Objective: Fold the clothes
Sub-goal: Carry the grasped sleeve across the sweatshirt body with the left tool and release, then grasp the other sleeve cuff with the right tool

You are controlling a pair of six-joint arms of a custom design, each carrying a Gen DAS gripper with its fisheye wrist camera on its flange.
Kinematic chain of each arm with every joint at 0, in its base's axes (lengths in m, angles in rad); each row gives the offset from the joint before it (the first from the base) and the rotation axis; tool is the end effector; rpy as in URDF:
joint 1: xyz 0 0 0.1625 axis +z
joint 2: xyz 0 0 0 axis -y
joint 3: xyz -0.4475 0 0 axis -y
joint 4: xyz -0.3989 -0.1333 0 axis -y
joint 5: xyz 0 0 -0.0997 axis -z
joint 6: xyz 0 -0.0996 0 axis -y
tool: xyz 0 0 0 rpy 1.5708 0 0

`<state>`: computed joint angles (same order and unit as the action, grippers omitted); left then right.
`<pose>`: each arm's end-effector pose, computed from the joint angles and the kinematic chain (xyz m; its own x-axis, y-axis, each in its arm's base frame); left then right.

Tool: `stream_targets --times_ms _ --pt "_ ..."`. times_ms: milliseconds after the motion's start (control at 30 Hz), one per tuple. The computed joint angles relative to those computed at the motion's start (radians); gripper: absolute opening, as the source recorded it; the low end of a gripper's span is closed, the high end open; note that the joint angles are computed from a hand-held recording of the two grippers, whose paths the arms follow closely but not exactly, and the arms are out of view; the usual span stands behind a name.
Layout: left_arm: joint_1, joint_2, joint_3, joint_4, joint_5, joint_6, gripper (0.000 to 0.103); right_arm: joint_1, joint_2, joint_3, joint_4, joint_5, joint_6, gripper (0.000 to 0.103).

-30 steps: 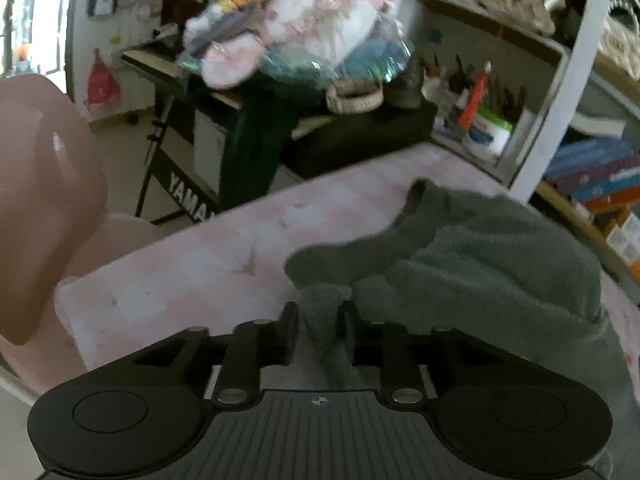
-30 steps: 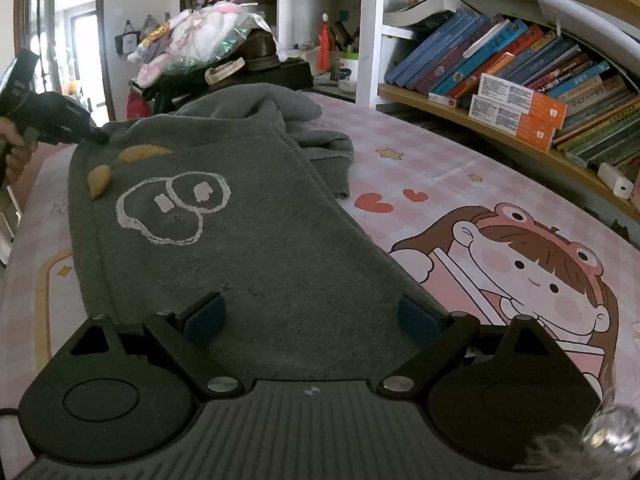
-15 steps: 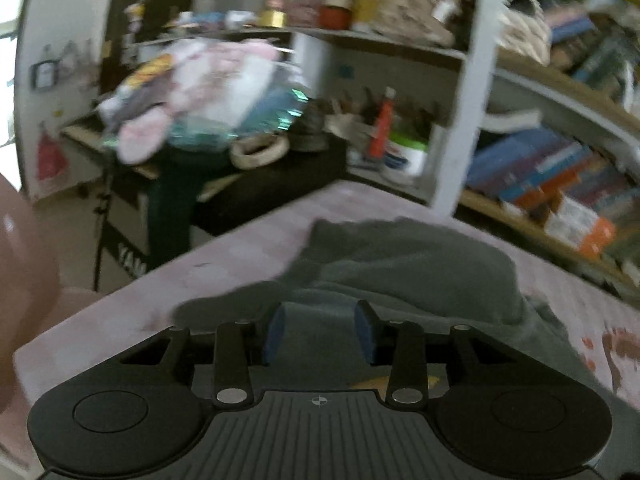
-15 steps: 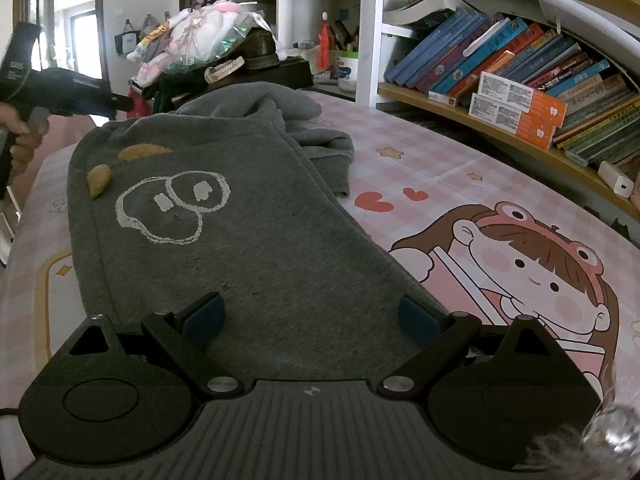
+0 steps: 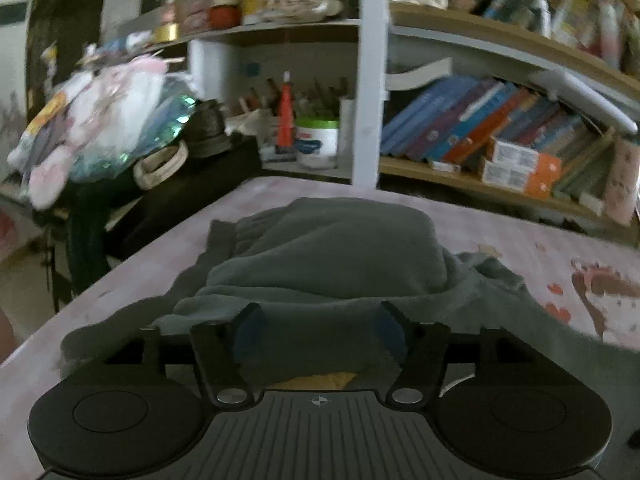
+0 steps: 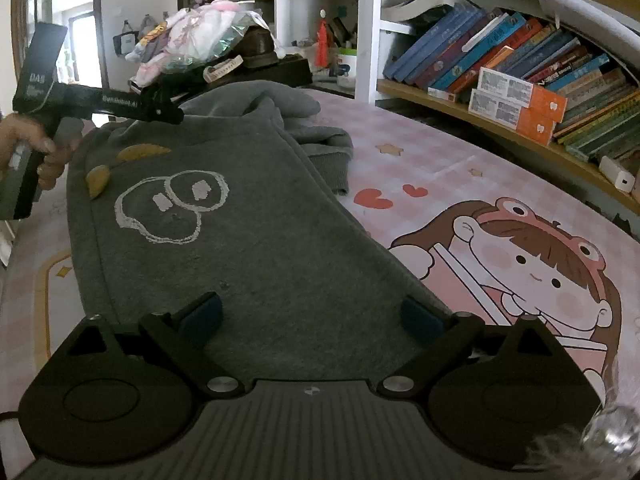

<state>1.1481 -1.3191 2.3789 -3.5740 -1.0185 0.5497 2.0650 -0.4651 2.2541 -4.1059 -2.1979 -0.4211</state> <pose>-0.0087 -0.4716 0.2789 -0.6848 0.2472 -0.6856 0.7020 0.4764 -0.5294 0.2753 -0.3532 -0.0178 -0.6806 -0.2948 0.6707 -0.6865 0.5763 -0.4433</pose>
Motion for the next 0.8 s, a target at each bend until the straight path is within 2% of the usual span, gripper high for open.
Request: stream_targets --times_ms 133,233,467,600,800 --pt "0.009 0.022 -0.002 -0.044 -0.008 0.047 0.078 -0.002 -0.002 0.002 0.002 0.003 0.001 0.098" --pt "0.019 0.032 -0.007 -0.071 -0.027 0.059 0.080 -0.005 -0.005 0.005 0.003 0.010 0.005 0.098" --pt "0.047 0.050 -0.016 -0.097 -0.105 0.102 0.085 -0.020 -0.017 0.019 -0.004 0.045 0.029 0.099" --pt "0.054 0.052 -0.006 -0.111 -0.138 0.134 0.092 -0.021 -0.019 0.021 0.000 0.050 0.037 0.102" --pt "0.059 0.032 0.020 -0.130 -0.238 0.211 0.099 -0.012 -0.012 0.009 0.014 0.023 0.023 0.103"
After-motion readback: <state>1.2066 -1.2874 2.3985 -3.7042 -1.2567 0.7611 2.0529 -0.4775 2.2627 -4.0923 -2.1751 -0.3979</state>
